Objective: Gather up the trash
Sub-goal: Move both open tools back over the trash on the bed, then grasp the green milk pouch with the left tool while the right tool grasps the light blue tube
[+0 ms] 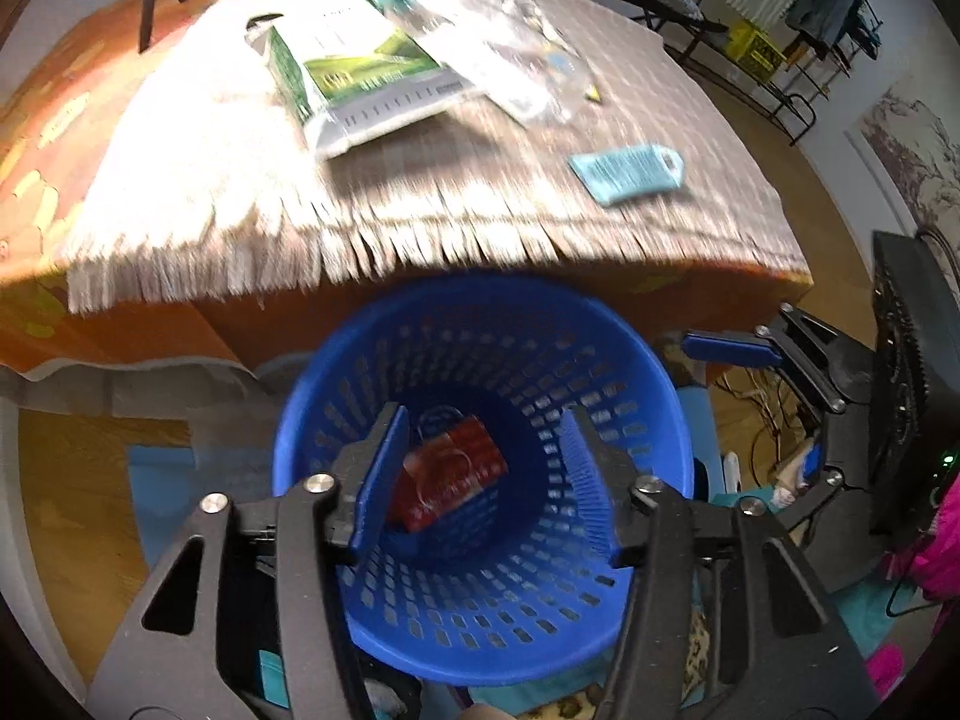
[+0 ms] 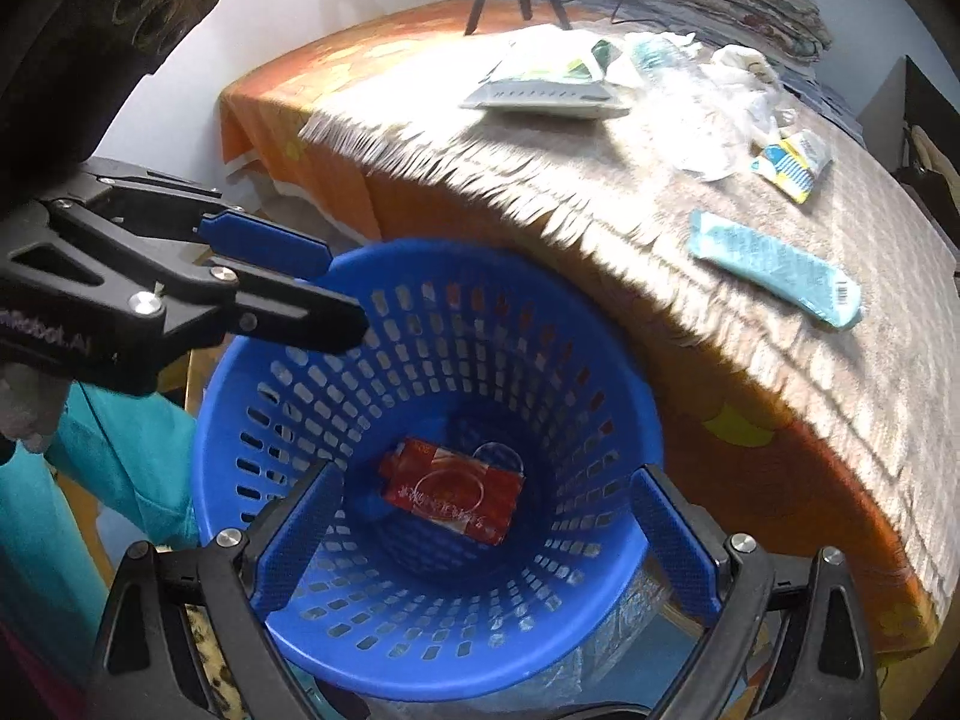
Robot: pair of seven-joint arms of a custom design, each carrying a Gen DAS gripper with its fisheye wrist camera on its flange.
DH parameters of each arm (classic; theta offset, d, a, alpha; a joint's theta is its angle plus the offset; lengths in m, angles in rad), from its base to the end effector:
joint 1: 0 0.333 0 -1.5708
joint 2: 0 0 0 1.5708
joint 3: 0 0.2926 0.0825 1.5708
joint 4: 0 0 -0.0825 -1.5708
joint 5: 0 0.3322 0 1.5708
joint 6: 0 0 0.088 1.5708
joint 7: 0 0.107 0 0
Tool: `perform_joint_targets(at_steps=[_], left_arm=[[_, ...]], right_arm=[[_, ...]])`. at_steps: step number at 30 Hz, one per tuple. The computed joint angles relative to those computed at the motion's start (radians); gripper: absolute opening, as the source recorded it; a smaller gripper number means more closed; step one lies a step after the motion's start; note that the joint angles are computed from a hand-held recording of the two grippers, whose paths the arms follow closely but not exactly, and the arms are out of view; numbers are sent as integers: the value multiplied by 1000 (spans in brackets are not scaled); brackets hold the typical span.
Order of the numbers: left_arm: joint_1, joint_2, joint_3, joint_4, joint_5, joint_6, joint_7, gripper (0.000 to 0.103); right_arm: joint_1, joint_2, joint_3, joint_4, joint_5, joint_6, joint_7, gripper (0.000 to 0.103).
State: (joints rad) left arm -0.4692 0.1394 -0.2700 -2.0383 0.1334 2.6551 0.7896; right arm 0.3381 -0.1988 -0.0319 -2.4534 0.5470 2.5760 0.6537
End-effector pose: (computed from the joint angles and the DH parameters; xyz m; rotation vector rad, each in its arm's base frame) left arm 0.4215 -0.3821 0.4377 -2.0600 2.1635 -0.7339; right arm 0.4303 0.1266 0.4145 -2.4746 0.9982 -0.1422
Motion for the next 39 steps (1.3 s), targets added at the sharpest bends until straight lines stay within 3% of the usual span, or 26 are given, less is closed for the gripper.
perform_joint_targets(at_steps=[5,8,14,20,25,30,39], left_arm=[[4,18,30,67,73,-36,-65,67],[9,40,45,118,107,-57,-100,75],[27,122,69,268,96,-123,-110,79],[19,231,114,452,122,-211,-111,79],[24,315,139,575,101,-271,-116,79],[49,412,138,709,21,-350,-98,79],[26,519,178,886,39,-439,-102,81]], right_arm=[[-24,25,-22,72,24,-21,-22,98],[-46,46,-32,122,62,-29,-54,98],[-101,100,-39,238,116,-58,-188,101],[-168,194,-14,378,62,-121,-287,101],[-219,289,20,488,13,-181,-280,100],[-242,358,58,541,-83,-171,-244,99],[-255,392,100,563,-128,-155,-256,99]])
